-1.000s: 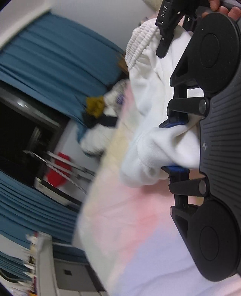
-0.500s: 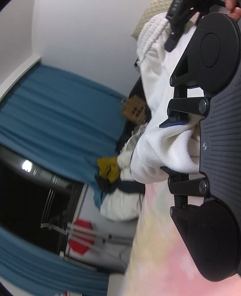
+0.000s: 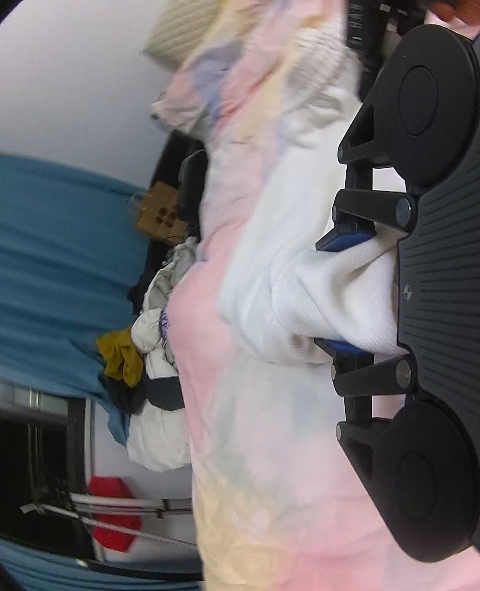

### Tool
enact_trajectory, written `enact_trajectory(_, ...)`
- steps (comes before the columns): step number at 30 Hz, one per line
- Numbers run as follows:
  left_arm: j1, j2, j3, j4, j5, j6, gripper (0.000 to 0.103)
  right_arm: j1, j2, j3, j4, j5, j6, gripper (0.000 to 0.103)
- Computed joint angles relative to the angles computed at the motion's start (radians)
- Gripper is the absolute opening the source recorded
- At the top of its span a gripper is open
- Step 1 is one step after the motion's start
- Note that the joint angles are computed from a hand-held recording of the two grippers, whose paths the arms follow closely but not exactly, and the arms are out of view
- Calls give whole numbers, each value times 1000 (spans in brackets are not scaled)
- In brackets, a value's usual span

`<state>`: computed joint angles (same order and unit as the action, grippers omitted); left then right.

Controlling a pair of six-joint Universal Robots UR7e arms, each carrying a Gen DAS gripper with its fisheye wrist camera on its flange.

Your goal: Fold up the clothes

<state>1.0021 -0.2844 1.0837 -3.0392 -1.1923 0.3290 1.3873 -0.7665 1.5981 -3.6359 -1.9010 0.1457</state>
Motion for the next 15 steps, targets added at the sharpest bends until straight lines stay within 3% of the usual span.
enact_trajectory(2,7,-8,20,-4,-8,7,53,2,1,21,-10,-11,3,40)
enact_trajectory(5,6,-49,76,12,-5,-1,60,-22,-14,60,-59,67,91,45)
enact_trajectory(7,0,-102,125,47,4,-12,61,-20,-29,83,-72,67,142,47)
enact_trajectory(10,-20,-197,234,34,18,-2,73,-16,-50,116,-90,67,219,52)
enact_trajectory(15,-58,-347,407,-6,42,21,82,52,-84,188,-117,-97,224,56)
